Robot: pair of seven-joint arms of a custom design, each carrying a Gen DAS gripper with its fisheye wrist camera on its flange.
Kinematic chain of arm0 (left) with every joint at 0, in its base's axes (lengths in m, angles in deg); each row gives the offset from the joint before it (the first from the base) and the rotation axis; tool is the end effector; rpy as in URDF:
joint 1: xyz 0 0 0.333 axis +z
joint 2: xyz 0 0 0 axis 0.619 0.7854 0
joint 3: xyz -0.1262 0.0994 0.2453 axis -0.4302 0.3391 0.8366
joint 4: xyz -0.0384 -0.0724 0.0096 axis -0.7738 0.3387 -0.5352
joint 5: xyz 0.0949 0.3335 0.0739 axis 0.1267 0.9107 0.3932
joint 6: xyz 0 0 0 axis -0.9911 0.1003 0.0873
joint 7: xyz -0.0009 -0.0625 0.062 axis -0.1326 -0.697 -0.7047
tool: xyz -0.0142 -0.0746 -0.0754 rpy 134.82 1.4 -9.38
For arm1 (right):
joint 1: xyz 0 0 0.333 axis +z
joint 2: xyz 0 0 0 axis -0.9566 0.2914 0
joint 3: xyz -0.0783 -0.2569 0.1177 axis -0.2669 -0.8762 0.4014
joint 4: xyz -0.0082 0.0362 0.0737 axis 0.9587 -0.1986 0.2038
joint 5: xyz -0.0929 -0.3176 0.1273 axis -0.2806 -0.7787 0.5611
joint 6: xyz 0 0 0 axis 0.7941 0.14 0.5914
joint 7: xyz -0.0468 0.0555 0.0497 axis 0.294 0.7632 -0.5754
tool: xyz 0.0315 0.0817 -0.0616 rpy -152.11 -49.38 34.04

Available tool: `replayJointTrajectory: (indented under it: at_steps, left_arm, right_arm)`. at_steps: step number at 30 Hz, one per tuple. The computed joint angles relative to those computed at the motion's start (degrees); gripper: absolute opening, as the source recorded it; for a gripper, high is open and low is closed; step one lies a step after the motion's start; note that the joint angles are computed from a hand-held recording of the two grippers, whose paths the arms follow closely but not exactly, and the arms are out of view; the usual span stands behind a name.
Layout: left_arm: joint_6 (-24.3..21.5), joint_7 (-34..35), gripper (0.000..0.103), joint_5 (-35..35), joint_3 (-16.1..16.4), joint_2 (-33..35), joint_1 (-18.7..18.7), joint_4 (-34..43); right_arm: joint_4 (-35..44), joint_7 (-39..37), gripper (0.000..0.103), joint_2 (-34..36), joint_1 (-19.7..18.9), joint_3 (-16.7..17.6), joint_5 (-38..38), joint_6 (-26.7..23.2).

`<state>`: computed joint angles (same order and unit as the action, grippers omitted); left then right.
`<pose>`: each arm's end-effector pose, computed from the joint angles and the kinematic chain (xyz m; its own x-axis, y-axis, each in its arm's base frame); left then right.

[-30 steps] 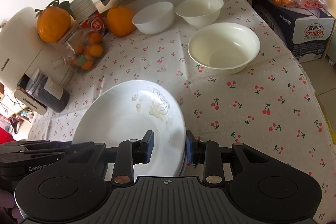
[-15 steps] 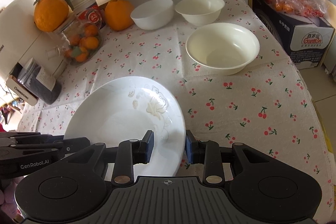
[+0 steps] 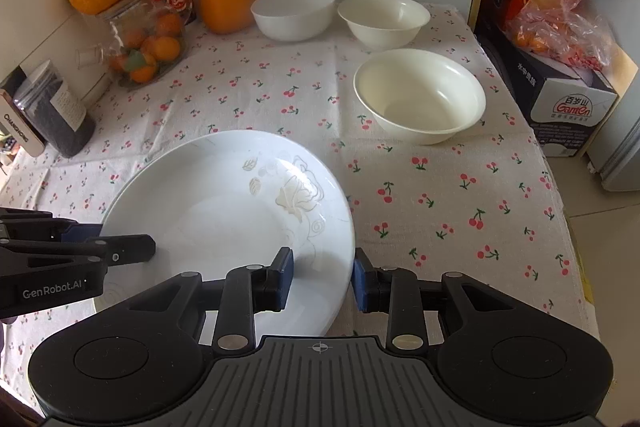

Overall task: Organize plates and bowls
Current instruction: 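Carry the white flower-print plate over the blue plates and lower it with both grippers, then open both grippers off the white plate rim and withdraw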

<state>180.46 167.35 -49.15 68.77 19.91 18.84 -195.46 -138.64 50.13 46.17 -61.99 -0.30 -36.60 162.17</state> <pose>0.4122 -0.2178 0.4428 -0.2817 -0.9490 0.1417 -0.8513 0.1791 -0.4931 0.3889 0.1772 0.4331 0.0353 -0.9931 -0.1119 -0.8579 0.0274 -0.5131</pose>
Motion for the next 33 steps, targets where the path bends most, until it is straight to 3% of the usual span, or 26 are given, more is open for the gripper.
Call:
replayJointTrajectory:
  at_steps: [7,15,26,30,33]
  left_arm:
    - [-0.31,-2.29,0.023,5.25,-1.68,0.21,1.33,0.16]
    - [0.25,-3.63,0.022,7.83,-1.8,-0.39,1.7,-0.5]
    - [2.42,-6.04,0.022,11.84,-1.54,-3.12,1.97,-2.68]
    - [2.14,-11.29,0.031,18.66,-4.16,-3.58,5.52,-2.84]
    - [1.14,-11.0,0.031,18.44,-2.52,-3.12,4.49,-2.74]
  right_arm:
    - [0.53,4.27,0.026,-0.92,-2.86,3.16,-5.99,-1.98]
    - [0.36,6.01,0.016,-1.34,-2.9,2.68,-8.57,-2.08]
    - [0.79,5.66,0.012,-0.7,-2.0,1.89,-8.88,-2.18]
    - [1.26,5.14,0.011,0.13,-1.4,1.75,-8.55,-2.43]
    - [1.63,4.88,0.011,0.75,-0.75,1.64,-8.15,-2.86]
